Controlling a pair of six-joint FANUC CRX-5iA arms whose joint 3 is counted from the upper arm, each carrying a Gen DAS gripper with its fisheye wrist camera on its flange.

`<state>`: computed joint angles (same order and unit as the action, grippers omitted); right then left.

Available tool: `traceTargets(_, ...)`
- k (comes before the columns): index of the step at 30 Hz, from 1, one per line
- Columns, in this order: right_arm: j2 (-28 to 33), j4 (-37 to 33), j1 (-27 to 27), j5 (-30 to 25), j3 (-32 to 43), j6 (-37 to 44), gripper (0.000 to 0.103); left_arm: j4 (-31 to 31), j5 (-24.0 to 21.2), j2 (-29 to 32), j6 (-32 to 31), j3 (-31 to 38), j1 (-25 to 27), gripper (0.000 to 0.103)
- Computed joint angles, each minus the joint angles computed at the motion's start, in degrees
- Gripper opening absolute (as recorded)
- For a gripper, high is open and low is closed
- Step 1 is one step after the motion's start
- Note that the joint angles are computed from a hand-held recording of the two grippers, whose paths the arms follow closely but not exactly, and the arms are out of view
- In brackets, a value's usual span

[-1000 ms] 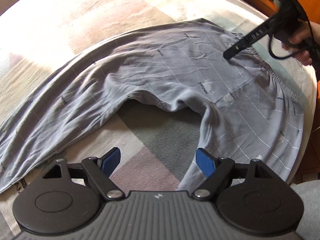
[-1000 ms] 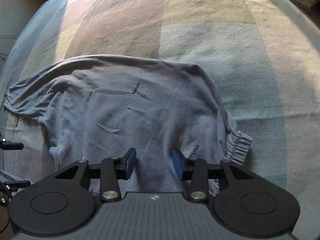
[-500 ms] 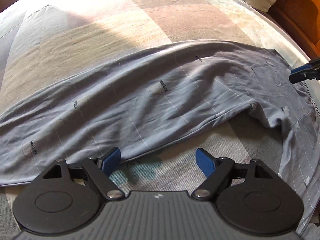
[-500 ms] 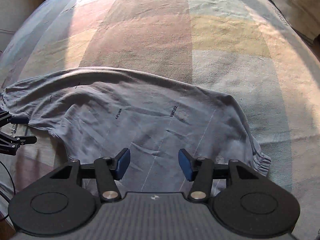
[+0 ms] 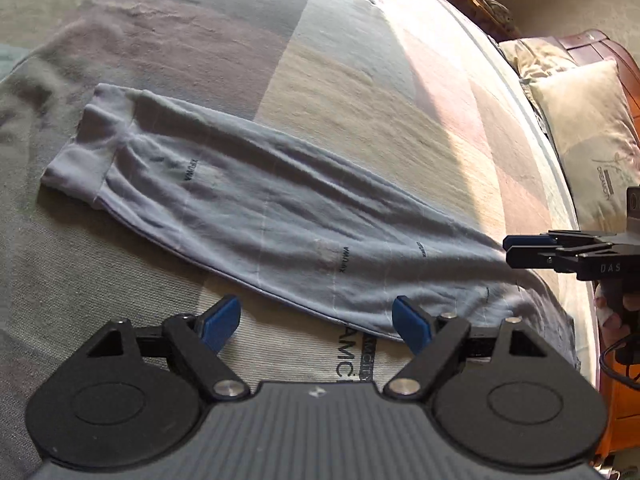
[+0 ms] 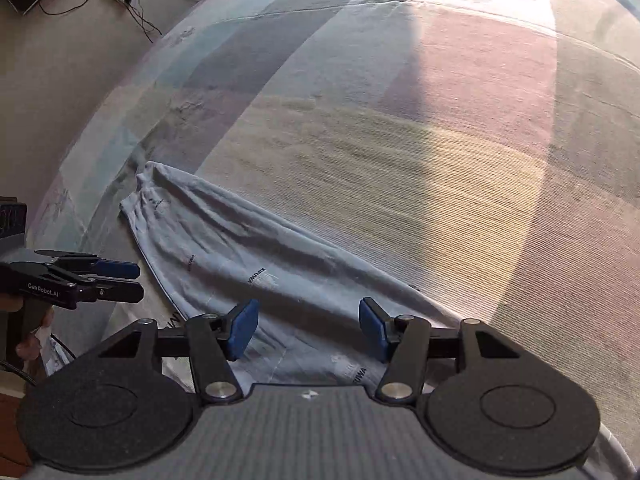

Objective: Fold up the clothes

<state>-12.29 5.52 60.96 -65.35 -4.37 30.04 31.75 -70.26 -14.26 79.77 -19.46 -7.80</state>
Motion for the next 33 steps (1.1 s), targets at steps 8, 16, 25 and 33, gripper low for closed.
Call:
traceTargets(8,22.2,-22.6,-13.4,-5.4,26.0,34.1,0.063,15.8,12.0,-7.4,9.5,-16.3,9.6,0.083)
traceTargets(16,41.7,-40.5,-22.2,-16.5,50.8,45.6,0.063,41.2,26.9,-9.2,4.5,-29.9,7.4,0.086)
traceTargets(25,59.1,-57.6,-26.8,-26.5,73.8,45.0,0.064,50.1,32.5,-6.0,-4.0,-30.2,2.8,0.089)
traceTargets(33,58.2,-60.4,-27.6,-29.1,72.1,48.1,0.061,50.8,33.3,-5.7,-11.0,-30.1,2.3,0.083)
